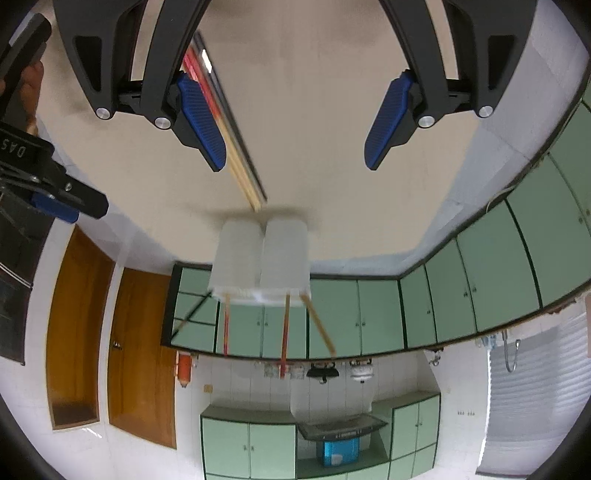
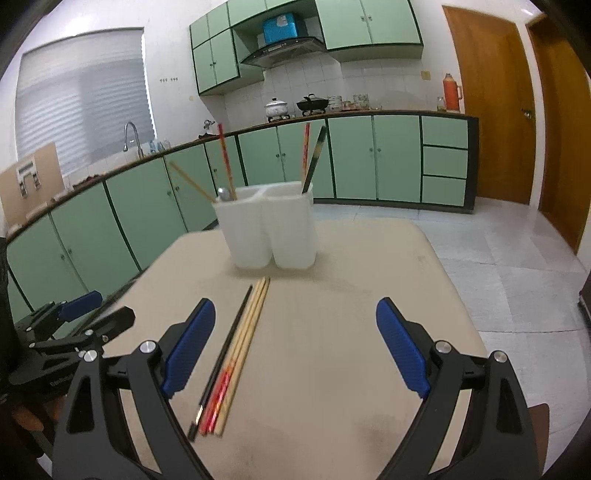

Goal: Organize utensils
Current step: 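Move both open tools back to the remaining chopsticks on the mat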

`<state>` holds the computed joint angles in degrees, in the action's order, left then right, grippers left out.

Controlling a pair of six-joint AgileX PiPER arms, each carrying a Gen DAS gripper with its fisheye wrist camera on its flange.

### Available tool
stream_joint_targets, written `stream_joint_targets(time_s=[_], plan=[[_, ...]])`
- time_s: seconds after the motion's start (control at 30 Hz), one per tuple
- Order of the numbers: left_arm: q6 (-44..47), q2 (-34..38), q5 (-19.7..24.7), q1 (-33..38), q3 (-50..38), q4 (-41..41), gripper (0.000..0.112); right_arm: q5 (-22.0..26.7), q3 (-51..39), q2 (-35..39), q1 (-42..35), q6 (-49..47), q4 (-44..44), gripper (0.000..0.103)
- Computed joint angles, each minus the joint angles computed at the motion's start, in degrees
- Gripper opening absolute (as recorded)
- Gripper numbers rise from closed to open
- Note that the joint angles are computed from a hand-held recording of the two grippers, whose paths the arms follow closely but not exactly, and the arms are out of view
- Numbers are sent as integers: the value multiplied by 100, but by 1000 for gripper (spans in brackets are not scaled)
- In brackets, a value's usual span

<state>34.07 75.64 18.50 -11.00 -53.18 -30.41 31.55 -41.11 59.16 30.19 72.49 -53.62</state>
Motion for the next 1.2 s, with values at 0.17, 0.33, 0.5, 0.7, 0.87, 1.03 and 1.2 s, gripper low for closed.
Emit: stream_joint_targets(time_s=[0.17,0.33,0.5,0.7,0.87,1.03,1.2], plan=[[669,-221,-184,85,673,-610,76,674,465,63,980,1306,-893,82],[1083,-376,-173,239,950,-968,76,1020,745,329,1612,1865,-1027,74],[1196,-430,-177,370,1075,-1086,76,789,851,591,1742,1803,-695,61],[915,-467,-263,272,1159,-811,76,713,680,945,1806,1458,-414,49],[821,-448,-221,278,1101,-705,76,582,637,969,1677,1120,-150,45],[786,-387,-211,254,1084,-720,76,555,494,1099,1643,852,-24,42],[860,-380,-213,263,1100,-797,76,680,377,1211,1621,788,28,37]])
